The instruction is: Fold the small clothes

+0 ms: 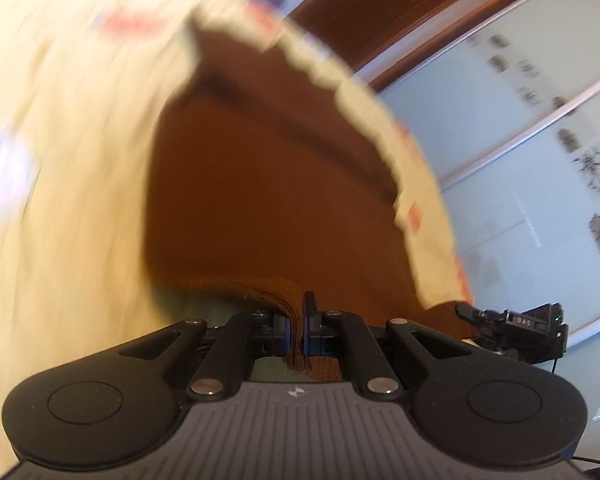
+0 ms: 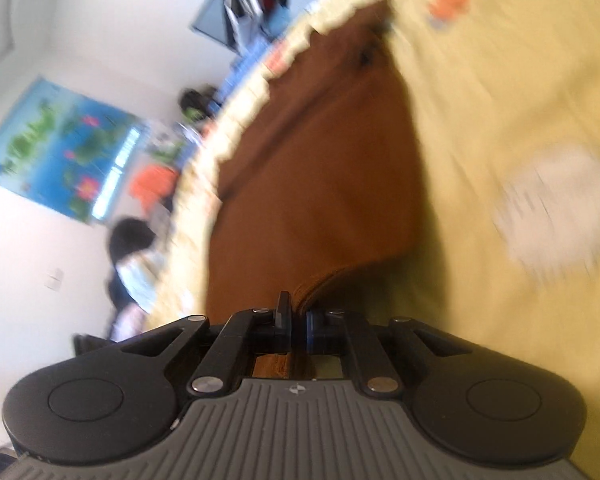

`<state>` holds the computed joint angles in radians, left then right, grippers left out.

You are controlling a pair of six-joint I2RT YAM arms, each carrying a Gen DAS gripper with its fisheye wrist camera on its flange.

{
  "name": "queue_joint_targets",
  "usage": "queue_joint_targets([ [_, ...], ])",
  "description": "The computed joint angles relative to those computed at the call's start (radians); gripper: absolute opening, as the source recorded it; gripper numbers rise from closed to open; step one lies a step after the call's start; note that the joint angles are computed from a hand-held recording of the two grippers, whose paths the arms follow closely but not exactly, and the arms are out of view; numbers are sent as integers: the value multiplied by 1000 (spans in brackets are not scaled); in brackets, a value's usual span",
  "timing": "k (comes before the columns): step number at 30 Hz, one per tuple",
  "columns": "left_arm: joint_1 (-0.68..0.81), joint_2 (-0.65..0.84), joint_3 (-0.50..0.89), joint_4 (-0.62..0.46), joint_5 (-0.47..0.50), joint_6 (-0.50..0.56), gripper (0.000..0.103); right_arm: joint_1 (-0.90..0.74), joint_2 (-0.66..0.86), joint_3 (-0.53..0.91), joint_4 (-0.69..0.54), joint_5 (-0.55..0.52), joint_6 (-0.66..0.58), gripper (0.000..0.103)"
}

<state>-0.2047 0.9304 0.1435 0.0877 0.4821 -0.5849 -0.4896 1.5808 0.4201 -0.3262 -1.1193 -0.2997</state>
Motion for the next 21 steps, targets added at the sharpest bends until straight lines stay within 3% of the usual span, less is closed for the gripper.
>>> queue_joint_targets([
  [2,30,166,93,135,-8,26,5,52,33,51,163,-32,178,13],
  [5,80,434,284,267,6,32,5,133,152,139,542,-17,530,13],
  [7,100,600,443,295,14,35,5,176,283,245,744,4,737,13],
  [9,99,754,618,284,-20,53,5,218,422,387,861,39,896,13],
  [11,102,901,797,253,-49,56,5,259,556,556,896,78,1005,13],
  [17,95,1262,1294,116,-179,33,5,342,890,1127,685,205,1099,14],
  [19,101,1367,1434,52,-210,13,10,366,992,1292,635,262,1159,28],
  [20,107,1412,1509,-11,-208,-22,13,377,1034,1363,597,296,1189,45],
  [21,120,1432,1534,-42,-198,-70,15,384,1057,1386,605,337,1228,86],
])
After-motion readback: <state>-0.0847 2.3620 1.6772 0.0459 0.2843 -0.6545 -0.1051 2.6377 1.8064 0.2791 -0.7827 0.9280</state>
